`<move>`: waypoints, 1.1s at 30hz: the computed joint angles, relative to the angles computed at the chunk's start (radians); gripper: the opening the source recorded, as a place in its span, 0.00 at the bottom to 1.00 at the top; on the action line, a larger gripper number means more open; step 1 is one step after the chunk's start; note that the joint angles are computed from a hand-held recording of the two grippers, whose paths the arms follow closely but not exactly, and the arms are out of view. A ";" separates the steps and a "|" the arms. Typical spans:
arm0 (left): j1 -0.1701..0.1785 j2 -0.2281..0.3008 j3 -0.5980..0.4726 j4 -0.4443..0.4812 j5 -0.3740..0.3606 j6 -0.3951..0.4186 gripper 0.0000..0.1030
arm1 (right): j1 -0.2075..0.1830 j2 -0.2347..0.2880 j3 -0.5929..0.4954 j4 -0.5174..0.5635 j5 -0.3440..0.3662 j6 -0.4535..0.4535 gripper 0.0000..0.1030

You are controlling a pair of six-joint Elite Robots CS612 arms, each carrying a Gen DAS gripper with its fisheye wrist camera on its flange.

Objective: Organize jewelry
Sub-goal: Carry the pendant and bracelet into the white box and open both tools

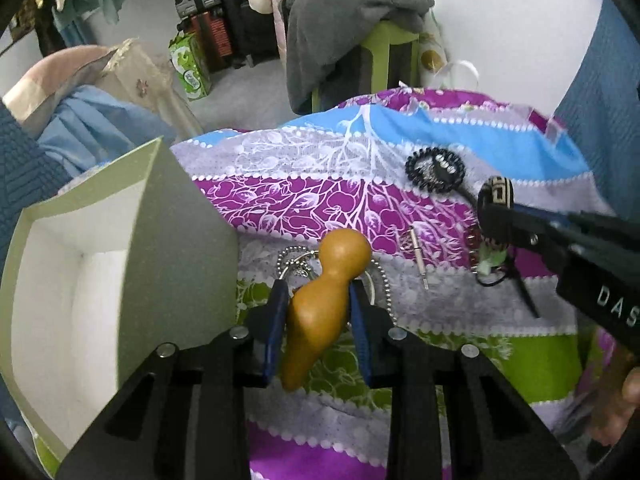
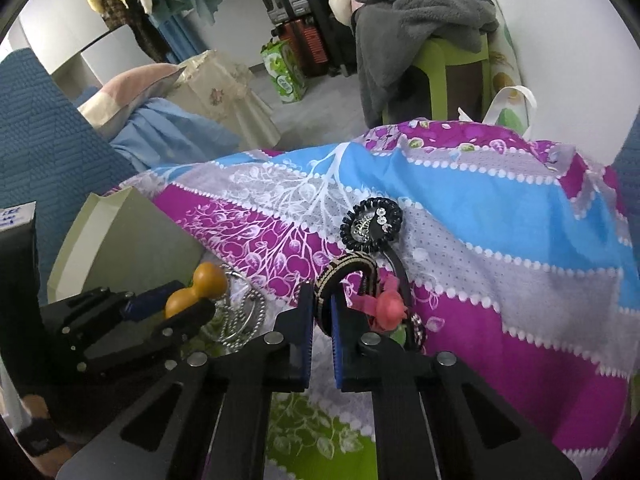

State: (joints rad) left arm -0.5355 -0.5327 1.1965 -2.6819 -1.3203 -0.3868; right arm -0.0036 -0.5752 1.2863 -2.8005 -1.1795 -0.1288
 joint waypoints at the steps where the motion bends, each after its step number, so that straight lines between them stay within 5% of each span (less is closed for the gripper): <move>1: 0.001 -0.006 0.008 -0.006 -0.013 -0.014 0.31 | 0.001 -0.007 0.010 -0.010 -0.006 0.001 0.06; 21: 0.001 -0.135 0.249 -0.179 -0.205 -0.167 0.31 | 0.021 -0.150 0.296 -0.143 -0.147 0.053 0.06; 33: 0.006 -0.207 0.331 -0.278 -0.221 -0.130 0.31 | 0.037 -0.228 0.354 -0.193 -0.193 0.119 0.06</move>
